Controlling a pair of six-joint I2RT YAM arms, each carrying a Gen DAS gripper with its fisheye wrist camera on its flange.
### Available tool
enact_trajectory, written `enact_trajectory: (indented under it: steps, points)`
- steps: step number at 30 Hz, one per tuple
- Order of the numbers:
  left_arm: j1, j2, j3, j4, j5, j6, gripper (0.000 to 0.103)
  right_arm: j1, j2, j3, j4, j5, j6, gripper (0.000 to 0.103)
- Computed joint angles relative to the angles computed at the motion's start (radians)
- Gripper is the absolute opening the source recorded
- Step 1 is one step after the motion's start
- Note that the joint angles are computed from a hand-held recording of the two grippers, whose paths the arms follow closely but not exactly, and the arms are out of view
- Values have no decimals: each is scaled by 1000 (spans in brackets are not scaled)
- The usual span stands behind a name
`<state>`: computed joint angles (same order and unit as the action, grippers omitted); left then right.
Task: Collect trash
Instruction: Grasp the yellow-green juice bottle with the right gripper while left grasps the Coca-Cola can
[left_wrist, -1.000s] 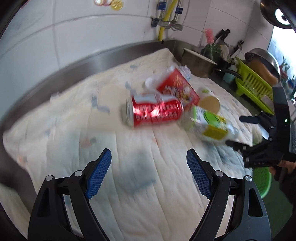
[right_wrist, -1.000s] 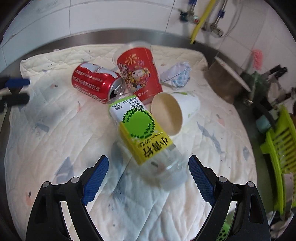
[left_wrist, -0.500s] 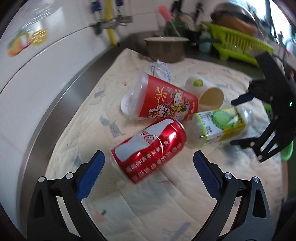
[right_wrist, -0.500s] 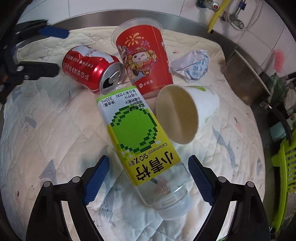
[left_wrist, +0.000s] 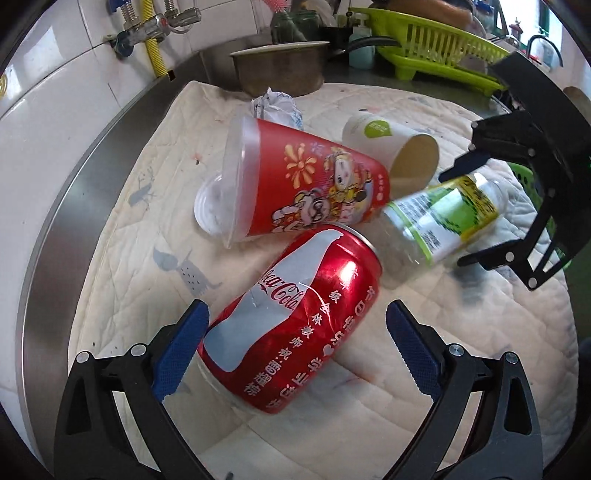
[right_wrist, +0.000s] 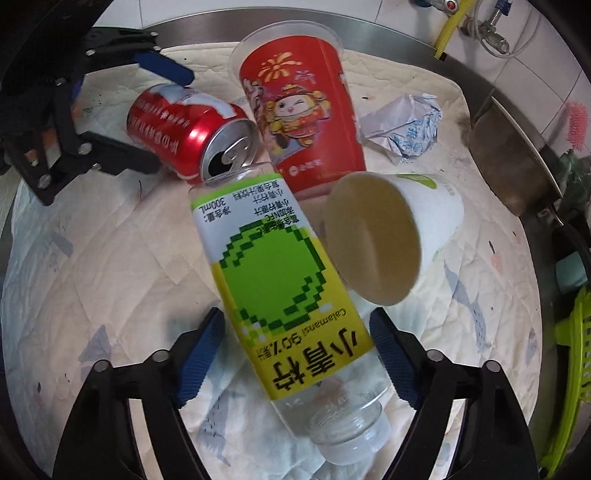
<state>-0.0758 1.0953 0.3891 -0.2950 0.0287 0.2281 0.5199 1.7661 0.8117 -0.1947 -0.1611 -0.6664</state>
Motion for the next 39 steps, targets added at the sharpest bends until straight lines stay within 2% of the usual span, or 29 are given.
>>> enact_trajectory:
  steps: [4, 6, 10, 14, 18, 21, 23, 26, 31, 34, 39]
  points:
    - [37, -13, -15, 16, 70, 21, 93, -3, -7, 30, -71, -21, -12, 65]
    - [30, -55, -26, -7, 88, 32, 87, 3, -10, 42, -105, -30, -18, 61]
    - [-4, -117, -25, -81, 86, 52, 86, 18, -10, 71, -178, -38, -38, 63]
    - [-8, -114, -21, -90, 75, 56, 86, 43, 17, 83, -152, -34, -2, 67]
    - [-48, -73, -25, -38, 11, 23, 86, 77, 31, 73, -102, -22, 59, 69]
    - [-49, -68, -28, -21, 4, -5, 85, 78, 18, 59, -88, -32, 81, 65]
    - [-76, -83, -36, -22, -30, -29, 81, 80, -31, 18, -88, -38, 104, 59]
    - [-122, -98, -29, -52, -77, -59, 75, 55, -74, -19, -94, -54, 116, 57]
    - [-164, -85, 6, -116, -83, -60, 73, 26, -174, -118, -98, -91, 128, 56]
    - [-233, -39, 8, -91, -169, -64, 74, 13, -220, -171, -86, -97, 148, 56]
    - [-257, -22, -3, -48, -191, -100, 73, -30, -296, -235, -77, -113, 200, 56]
